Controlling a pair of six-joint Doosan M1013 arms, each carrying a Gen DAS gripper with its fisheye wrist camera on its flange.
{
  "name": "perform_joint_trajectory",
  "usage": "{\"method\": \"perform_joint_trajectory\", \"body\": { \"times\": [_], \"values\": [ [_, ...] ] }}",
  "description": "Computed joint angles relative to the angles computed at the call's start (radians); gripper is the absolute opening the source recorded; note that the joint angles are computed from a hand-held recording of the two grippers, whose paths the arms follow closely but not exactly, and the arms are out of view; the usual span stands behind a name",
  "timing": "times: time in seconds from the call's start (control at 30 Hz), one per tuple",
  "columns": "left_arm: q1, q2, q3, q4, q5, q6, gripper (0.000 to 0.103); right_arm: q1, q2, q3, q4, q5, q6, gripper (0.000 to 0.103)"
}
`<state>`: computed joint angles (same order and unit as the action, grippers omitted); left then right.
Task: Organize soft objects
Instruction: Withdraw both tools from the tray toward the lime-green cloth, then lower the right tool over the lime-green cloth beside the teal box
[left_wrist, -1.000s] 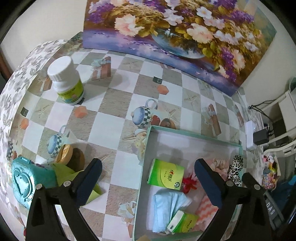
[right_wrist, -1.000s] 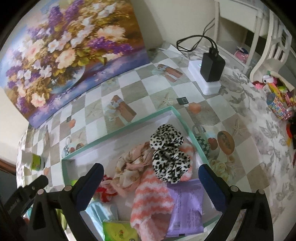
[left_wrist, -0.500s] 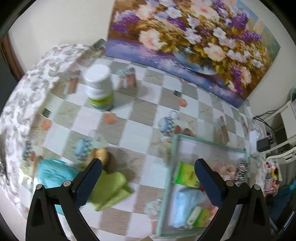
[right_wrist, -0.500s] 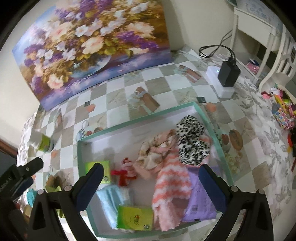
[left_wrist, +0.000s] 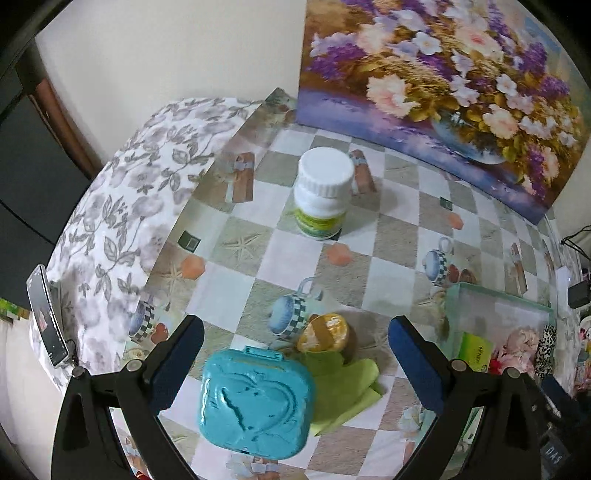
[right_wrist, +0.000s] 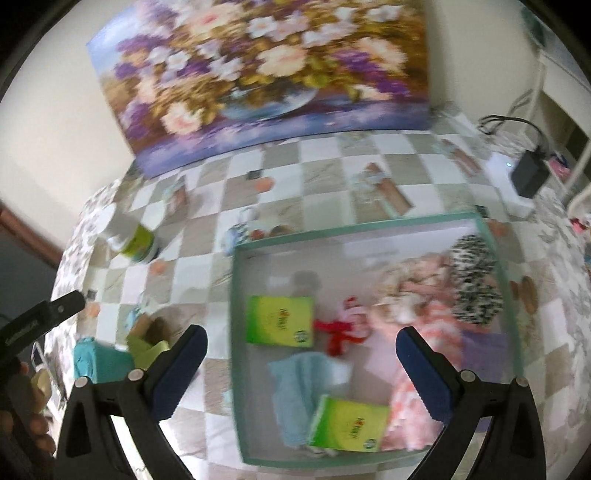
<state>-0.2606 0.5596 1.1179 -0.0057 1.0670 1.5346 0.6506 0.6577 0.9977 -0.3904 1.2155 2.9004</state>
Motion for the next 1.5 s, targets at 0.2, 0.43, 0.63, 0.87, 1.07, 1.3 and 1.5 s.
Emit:
{"method": "perform_joint_trajectory", "body": {
  "times": [0.2,0.43,0.63,0.87,1.07,1.3,1.5],
  "values": [
    [0.009,0.02,-0.022,0.017,0.03,-0.014,0.1,0.002,0.036,-0.047,0.042,-0.012,-0.07,0.103],
    [0.023,0.04,-0.042,-0.007,0.062,-0.029,0.1,0.002,0.078,-0.098,0.114,-0.047,-0.159,0.103],
    [0.032,0.05,-0.054,0.015,0.073,-0.059,0.1,0.006,0.13,-0.171,0.159,-0.016,-0.257,0.103],
    [0.041,0.061,-0.065,0.029,0.085,-0.074,0.1,0.01,0.185,-0.248,0.212,0.0,-0.359,0.103],
    [0.045,0.072,-0.078,0.032,0.096,-0.078,0.1,0.013,0.224,-0.302,0.247,0.033,-0.433,0.103],
    [0.052,0.082,-0.087,0.01,0.11,-0.073,0.1,0.011,0.248,-0.322,0.304,0.037,-0.495,0.103],
    [0.055,0.09,-0.094,0.005,0.123,-0.069,0.1,0.012,0.266,-0.339,0.34,0.066,-0.54,0.103]
  ]
}}
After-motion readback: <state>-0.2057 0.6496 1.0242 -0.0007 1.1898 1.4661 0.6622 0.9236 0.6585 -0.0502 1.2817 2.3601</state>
